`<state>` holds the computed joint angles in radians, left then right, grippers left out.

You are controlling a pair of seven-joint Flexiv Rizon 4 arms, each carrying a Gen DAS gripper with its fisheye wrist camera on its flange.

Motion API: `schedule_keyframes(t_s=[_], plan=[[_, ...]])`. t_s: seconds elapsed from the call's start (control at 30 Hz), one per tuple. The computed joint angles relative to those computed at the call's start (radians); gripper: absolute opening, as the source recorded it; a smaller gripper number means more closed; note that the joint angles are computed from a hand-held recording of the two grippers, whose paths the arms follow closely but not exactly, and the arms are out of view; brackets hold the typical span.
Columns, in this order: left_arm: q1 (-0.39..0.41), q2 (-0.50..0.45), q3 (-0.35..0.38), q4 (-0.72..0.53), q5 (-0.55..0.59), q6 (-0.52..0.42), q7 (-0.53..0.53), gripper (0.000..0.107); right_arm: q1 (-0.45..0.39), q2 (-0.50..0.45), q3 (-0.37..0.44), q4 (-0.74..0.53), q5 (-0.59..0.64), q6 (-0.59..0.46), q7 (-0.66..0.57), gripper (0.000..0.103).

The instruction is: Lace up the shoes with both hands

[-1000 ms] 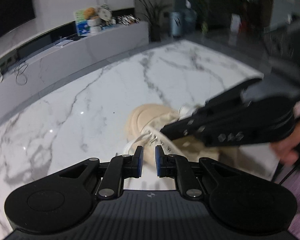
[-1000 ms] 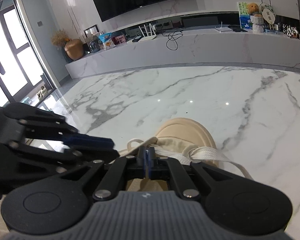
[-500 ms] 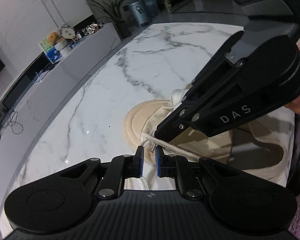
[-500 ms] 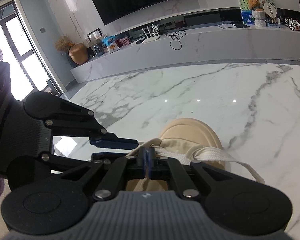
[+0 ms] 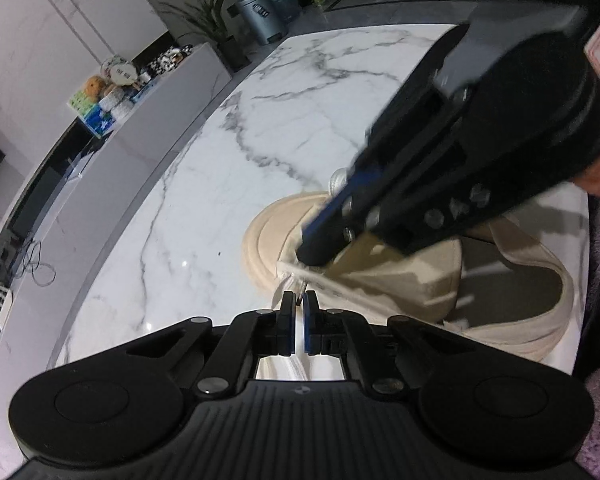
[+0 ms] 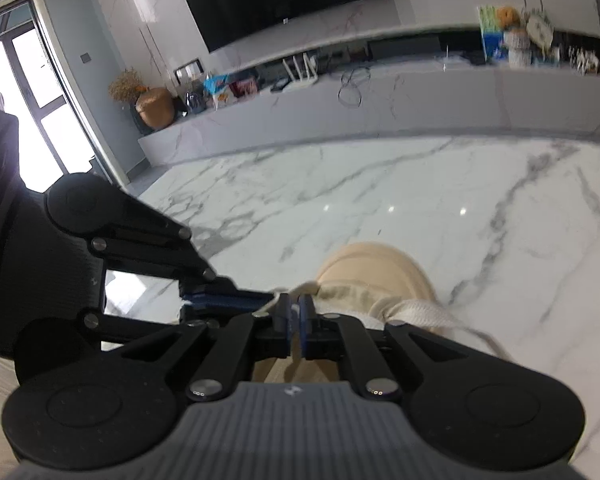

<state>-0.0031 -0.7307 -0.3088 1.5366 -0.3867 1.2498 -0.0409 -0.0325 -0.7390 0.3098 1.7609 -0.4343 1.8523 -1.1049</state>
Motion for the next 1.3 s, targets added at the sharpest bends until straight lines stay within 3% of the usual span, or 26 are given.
schedule_keyframes(t_s=[0.03,0.07,0.1,0.23,0.3,0.43,0.67,1.0,1.2,1.3], plan=[[-0.003,0.009,0.011,0.003,-0.002,-0.009,-0.018,0.001,0.035,0.014,-0.045,0.013,0.025,0.026,-0.003,0.025],[-0.004,0.019,0.021,0.009,-0.006,-0.014,-0.035,0.001,0.074,0.028,-0.093,0.026,0.052,0.05,-0.007,0.041],[-0.003,0.032,0.032,0.016,-0.009,-0.025,-0.054,0.001,0.128,0.046,-0.156,0.042,0.09,0.068,-0.014,0.045],[0.02,0.093,0.061,0.055,-0.04,-0.084,-0.118,0.001,0.379,0.101,-0.438,0.095,0.27,0.068,-0.046,0.045],[0.028,0.125,0.085,0.075,-0.054,-0.113,-0.156,0.001,0.43,0.113,-0.491,0.105,0.337,0.052,-0.076,0.045],[0.051,0.185,0.124,0.108,-0.088,-0.163,-0.223,0.001,0.344,0.128,-0.394,0.113,0.321,0.052,-0.092,0.043],[0.086,0.277,0.2,0.154,-0.116,-0.205,-0.342,0.001,0.32,0.13,-0.362,0.118,0.321,0.062,-0.112,0.042],[0.147,0.376,0.227,0.242,-0.254,-0.103,-0.435,0.001,0.292,0.135,-0.326,0.12,0.294,0.049,-0.127,0.043],[0.134,0.39,0.301,0.234,-0.148,-0.054,-0.574,0.001,0.295,0.137,-0.332,0.121,0.3,0.04,-0.115,0.043],[0.125,0.39,0.347,0.218,-0.049,-0.043,-0.678,0.001,0.361,0.141,-0.405,0.124,0.341,0.025,-0.104,0.043]])
